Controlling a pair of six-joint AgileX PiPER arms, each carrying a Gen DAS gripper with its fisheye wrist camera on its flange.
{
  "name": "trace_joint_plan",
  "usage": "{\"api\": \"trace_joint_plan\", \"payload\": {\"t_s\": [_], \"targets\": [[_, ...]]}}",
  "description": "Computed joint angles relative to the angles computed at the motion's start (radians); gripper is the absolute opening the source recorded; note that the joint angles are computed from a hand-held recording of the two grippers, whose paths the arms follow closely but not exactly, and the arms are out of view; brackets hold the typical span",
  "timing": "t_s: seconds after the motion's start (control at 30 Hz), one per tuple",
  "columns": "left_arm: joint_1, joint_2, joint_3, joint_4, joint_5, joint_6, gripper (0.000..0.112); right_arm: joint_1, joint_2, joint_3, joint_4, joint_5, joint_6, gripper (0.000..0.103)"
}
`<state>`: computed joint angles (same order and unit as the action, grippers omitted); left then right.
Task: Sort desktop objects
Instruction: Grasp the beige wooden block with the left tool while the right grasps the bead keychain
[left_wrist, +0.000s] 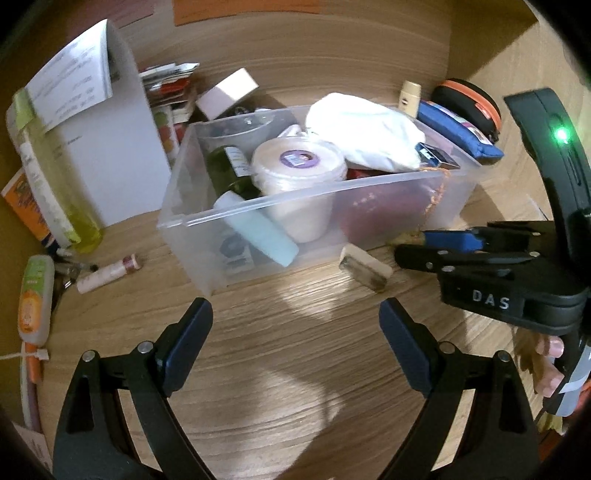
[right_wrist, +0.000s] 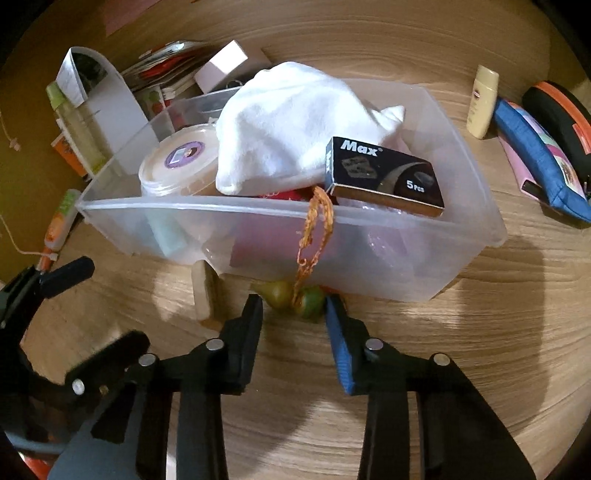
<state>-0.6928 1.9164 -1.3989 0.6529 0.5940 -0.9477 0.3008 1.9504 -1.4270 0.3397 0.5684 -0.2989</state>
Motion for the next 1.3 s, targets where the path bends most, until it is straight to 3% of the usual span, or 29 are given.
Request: {"api": "trace_joint_plan", "payload": {"t_s": [0.1,0.27,0.57,0.7,0.87,0.93,1.07,1.17,1.3], "targets": [[0.006,0.022,-0.034,-0.045,-0.006,0.064,0.091,0.001,-0.002,0.007,0.012,-0.007,-0.013,0.029],[0.013,0.074,-0.121,-0.154,0.021,0.198,0.074,-0.034,-0.026,0.034,0.094,-0.002,-0.114,0.029],[0.001,0.174,-0.280,-0.241,0.090,0.280,0.073,-0.142,-0.130,0.149,0.269,-0.007,-0.352,0.029],[-0.003,0.234,-0.377,-0.257,0.155,0.277,0.073,-0.175,-0.154,0.171,0.326,0.006,-0.425,0.029],[0.011,0.266,-0.424,-0.286,0.188,0.244,0.046,-0.194,-0.172,0.193,0.385,0.006,-0.508,0.029],[0.019,0.250,-0.400,-0.322,0.159,0.240,0.033,-0.201,-0.183,0.207,0.413,0.003,-0.546,0.029],[0.001,0.223,-0.351,-0.280,0.137,0.176,0.023,-0.219,-0.199,0.218,0.455,0.005,-0.591,0.029],[0.005,0.177,-0.279,-0.276,0.091,0.148,0.010,-0.232,-0.205,0.215,0.480,0.016,-0.606,0.029],[0.004,0.124,-0.201,-0.221,0.053,0.078,0.010,-0.248,-0.213,0.209,0.512,0.043,-0.626,0.029]]}}
